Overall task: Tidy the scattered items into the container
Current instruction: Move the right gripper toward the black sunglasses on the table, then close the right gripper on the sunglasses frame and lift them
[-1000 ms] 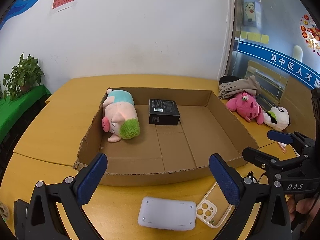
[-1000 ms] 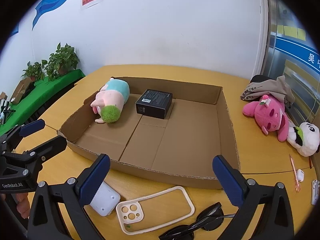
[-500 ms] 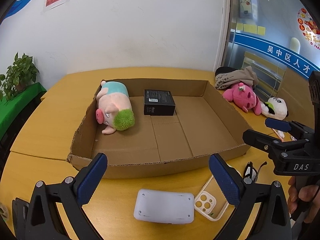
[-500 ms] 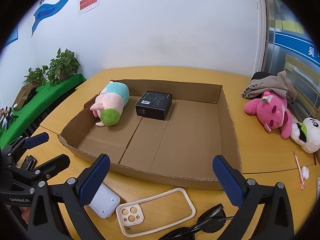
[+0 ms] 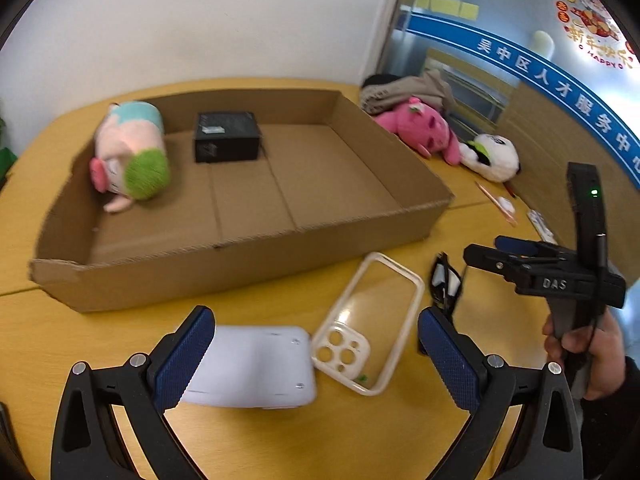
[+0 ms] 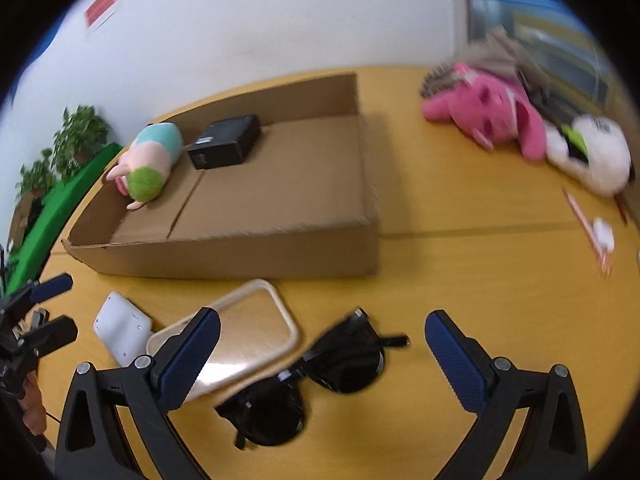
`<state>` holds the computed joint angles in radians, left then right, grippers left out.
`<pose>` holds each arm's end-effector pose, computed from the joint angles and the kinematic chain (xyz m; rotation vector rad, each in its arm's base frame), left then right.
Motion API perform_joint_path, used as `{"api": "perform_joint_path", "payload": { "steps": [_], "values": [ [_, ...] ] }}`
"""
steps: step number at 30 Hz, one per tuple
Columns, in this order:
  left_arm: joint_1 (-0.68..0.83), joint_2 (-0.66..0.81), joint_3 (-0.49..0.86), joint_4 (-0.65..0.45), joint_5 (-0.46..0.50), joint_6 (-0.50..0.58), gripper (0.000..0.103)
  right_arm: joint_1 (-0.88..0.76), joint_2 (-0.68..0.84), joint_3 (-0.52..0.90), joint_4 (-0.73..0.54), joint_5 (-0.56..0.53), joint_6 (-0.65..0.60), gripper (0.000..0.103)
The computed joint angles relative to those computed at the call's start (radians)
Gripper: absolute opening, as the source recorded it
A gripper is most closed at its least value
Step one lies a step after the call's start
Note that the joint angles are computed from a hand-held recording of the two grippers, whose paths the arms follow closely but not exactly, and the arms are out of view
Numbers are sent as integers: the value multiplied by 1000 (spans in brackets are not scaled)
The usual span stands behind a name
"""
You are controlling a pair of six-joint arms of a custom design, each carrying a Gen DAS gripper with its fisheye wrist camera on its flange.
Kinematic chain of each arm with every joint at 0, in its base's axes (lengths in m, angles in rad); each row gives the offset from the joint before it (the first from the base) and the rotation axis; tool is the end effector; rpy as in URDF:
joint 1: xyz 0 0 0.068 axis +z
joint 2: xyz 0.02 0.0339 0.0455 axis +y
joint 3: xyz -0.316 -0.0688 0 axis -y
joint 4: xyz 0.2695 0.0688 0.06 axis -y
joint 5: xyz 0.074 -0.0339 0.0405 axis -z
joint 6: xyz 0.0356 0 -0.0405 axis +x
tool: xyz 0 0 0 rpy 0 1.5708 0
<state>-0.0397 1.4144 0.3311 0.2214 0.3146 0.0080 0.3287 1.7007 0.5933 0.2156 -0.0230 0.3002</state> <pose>0.2196 -0.0197 0.1338 0.1989 2.4063 -0.3964 0.2874 0.0989 0.1273 -0.0455 2.4859 0.2988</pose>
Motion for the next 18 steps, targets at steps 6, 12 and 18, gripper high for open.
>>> {"api": "perform_joint_path", "payload": {
  "steps": [6, 12, 18],
  "values": [
    [-102, 113, 47, 18, 35, -35, 95, -65, 88, 3, 41, -100, 8, 102],
    [-226, 231, 89, 34, 64, -74, 77, -49, 174, 23, 66, -143, -4, 101],
    [-334, 330, 138, 42, 68, -109, 37, -58, 179, 4, 96, -150, -14, 86]
  ]
}}
